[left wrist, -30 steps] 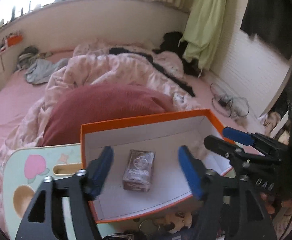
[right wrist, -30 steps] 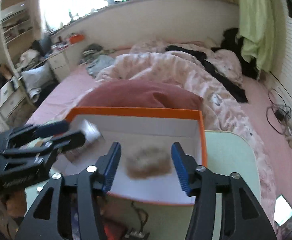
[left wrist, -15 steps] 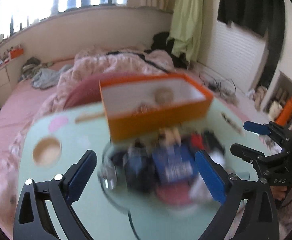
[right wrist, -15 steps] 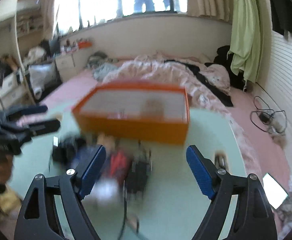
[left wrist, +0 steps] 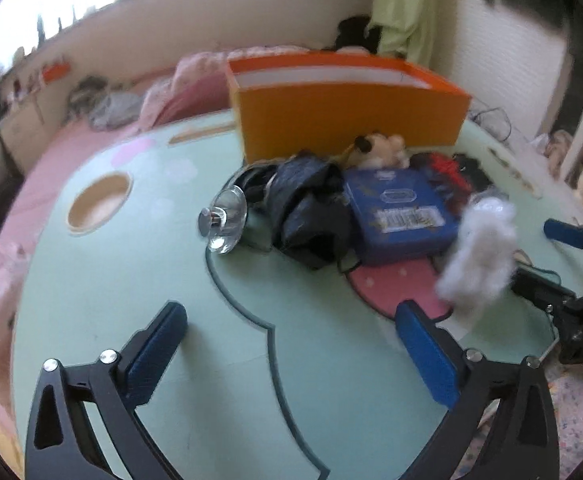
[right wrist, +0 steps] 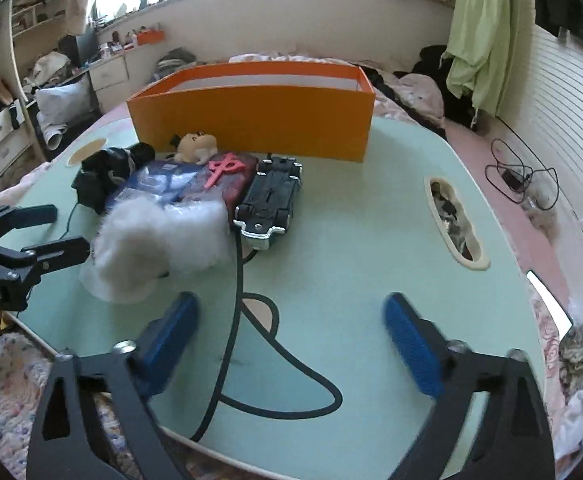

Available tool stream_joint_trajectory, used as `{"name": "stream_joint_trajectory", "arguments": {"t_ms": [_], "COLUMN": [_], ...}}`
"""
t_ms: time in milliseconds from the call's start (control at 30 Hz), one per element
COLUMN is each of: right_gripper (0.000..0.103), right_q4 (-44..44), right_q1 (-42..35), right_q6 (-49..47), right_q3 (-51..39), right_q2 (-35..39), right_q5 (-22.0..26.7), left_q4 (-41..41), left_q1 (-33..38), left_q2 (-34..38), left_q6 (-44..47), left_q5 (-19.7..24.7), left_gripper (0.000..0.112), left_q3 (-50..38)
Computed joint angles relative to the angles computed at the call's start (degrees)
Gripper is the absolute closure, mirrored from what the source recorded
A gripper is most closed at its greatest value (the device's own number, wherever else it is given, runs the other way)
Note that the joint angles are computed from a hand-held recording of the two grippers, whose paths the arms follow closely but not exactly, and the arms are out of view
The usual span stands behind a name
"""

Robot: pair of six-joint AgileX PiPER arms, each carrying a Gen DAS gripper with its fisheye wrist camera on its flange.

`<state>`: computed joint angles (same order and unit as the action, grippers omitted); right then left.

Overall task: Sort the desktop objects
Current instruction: 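Reach the right tool to the green toy car and grasp it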

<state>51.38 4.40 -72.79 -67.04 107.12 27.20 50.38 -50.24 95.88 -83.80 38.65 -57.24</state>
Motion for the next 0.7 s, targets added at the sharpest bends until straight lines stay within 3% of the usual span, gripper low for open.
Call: {"name": "stream_joint_trajectory", "arguments": {"t_ms": [700], "right_gripper": [0.0], "right_q4": [6.5], "right_q1": [-1.5], "right_q6": [-8.1], "right_q3": [1.4], "right_q2": [0.5], "right_q5": [0.0], "left_q4": [0.6], "left_q1": [0.0], "left_q2": [-0.2], "left_q6": [-0.6], "left_q5": [-0.4], "left_gripper": [0.009], "left_q3": [0.6]}}
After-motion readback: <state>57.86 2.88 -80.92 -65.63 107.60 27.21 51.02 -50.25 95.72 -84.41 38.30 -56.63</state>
